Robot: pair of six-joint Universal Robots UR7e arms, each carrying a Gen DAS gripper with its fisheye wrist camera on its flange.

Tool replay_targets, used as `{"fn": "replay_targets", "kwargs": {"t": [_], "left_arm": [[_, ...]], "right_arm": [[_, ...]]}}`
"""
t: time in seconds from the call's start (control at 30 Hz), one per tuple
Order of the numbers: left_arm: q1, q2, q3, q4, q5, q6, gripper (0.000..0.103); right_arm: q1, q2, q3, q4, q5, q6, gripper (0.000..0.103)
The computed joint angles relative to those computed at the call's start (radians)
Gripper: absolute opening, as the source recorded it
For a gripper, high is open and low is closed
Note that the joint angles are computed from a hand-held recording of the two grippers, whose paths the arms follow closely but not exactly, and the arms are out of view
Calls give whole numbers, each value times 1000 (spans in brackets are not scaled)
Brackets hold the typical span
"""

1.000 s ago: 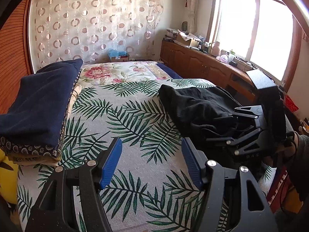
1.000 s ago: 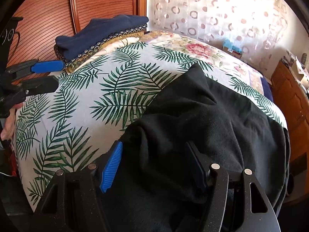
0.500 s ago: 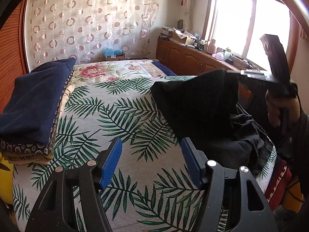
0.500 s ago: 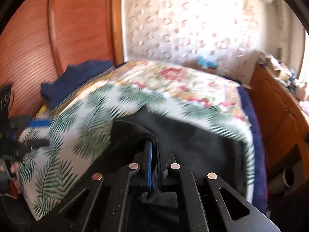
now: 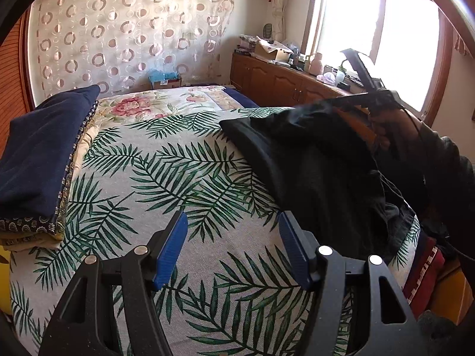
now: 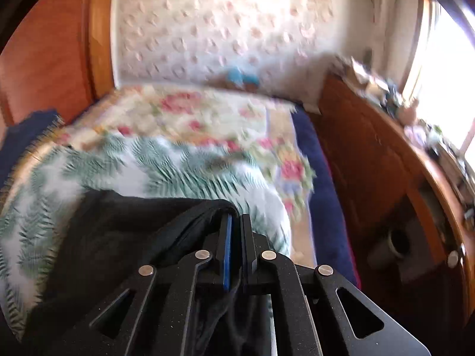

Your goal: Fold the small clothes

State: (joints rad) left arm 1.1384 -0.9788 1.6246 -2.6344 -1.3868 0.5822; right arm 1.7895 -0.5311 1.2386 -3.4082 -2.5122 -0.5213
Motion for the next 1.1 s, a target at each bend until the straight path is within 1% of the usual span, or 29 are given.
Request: {"fn": "replay_targets", "kwargs": {"t": [0.03,0.07,0.1,0.13,0.17,0.2,0.27,0.37,0.43,0.57,0.63,0.73,0.83,0.93,1.03,1.1], "left_arm": [[-2,-1,4,0,0,0,65],[-3,-1,7,-1,1,0,65],[-5,-2,10,-3,1,0,65],[-6,-1,12,-4,1,0,65],[-8,-1,15,-6,2,-1,65],[-9,-1,17,-8,1,-1,65],[-13,0,23,-13,0,-1,65],[-19,2,29,-18,0,-1,65],[-22,5,30,-22,0,-4,65],[-29,8,32,-24,0,-2,65],[-33,6,39,-24,-2,-2,65],[-36,5,45,-21,-3,-1,65],[-37,4,49,-13,-3,1,65],[-37,4,52,-7,-3,1,65],[-37,6,53,-4,-6,-3,65],[-37,5,55,-3,-8,-3,65]], "right_arm": [[-1,8,-4,-4,-23,11,8],[0,16,-4,-28,-38,4,18],[2,12,16,-49,-36,3,28],[4,3,38,-66,-27,1,32],[10,0,59,-96,-31,-10,40],[19,2,77,-136,-43,-30,42],[34,-16,144,-198,-23,-46,42],[67,-42,268,-273,18,-37,42],[93,-40,333,-327,32,-32,42],[116,-49,433,-350,91,24,42],[113,-46,455,-337,113,43,42],[94,-49,474,-287,152,58,42],[64,-39,448,-220,157,64,42],[59,-52,446,-183,170,64,42],[55,-83,465,-139,180,91,42],[52,-92,480,-129,191,95,42]]}}
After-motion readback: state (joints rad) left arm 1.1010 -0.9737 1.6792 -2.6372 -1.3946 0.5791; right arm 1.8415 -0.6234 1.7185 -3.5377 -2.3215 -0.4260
